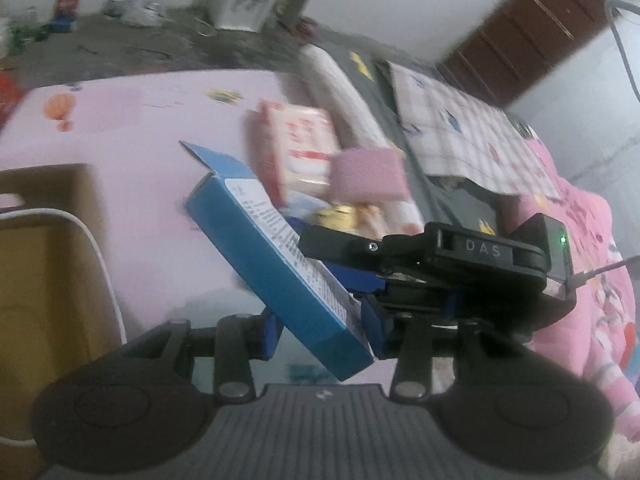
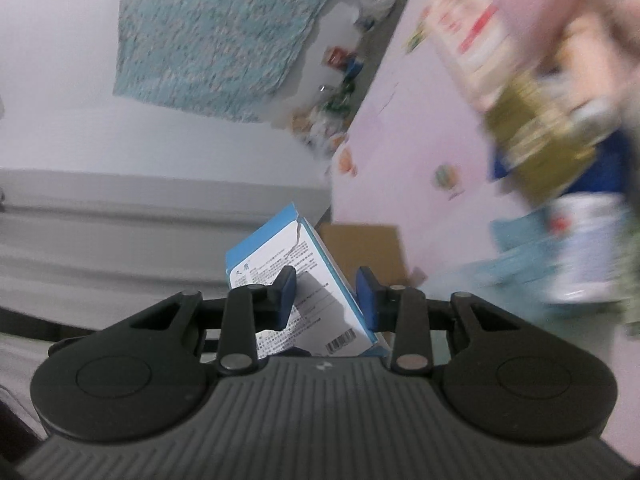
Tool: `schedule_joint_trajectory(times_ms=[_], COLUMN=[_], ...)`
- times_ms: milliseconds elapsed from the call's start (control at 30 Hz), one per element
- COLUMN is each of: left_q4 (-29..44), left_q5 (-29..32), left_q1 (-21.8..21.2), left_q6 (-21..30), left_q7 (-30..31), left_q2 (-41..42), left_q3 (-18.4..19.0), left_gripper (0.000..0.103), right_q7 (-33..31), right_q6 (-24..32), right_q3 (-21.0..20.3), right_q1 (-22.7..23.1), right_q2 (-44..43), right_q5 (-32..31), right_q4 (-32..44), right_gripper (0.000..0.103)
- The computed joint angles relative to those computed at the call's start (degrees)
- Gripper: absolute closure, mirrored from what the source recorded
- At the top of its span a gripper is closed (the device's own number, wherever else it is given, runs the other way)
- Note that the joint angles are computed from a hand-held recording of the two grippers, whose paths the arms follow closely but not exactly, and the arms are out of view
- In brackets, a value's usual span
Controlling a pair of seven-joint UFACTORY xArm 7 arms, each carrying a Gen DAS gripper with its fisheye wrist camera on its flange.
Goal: Organize soft objects
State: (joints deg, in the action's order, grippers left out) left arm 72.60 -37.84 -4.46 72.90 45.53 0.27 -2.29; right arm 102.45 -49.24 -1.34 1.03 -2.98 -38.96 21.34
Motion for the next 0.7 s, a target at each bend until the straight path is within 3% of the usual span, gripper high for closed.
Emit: schedule_joint_trajectory(times_ms=[300,500,567,633,700], left_q4=[11.01,18.40,21.37,22.90,24.27], left_q5=[-0.89,1.28,2.77,6.86,11.30], left_q1=[8.58,12.76,13.73,13.27,12.81], left_q6=[3.38,0.71,-1.14,-5.48,-9.43], left_q7=[3.86,6.59,7.01,5.01,3.42], left_q2=[8.70,16.48,20.41,23.80,27.35], left_q3=[3.30,2.11,1.62,1.58,1.60], left_gripper=[0.060,0.064,0.060,0.059,0.058], right_q7=[-1.87,-6.83,-11.91,-17.39,-19.97], right_q6=[9.28,24.33,30.25,38.23,43.96], right_q3=[8.90,14.00,12.79,7.85,8.23], right_q1=[5.61,7.36,10.74,17.45,17.63], right_q2=[13.90,20.44,21.96,22.87,23.47], right_q5=[6.26,7.99,11.70,15.17,15.87], right_q4=[21.67,37.02,41.46,45.76,47.99], right_gripper=[0.071,0.071,0.070,0.068,0.068])
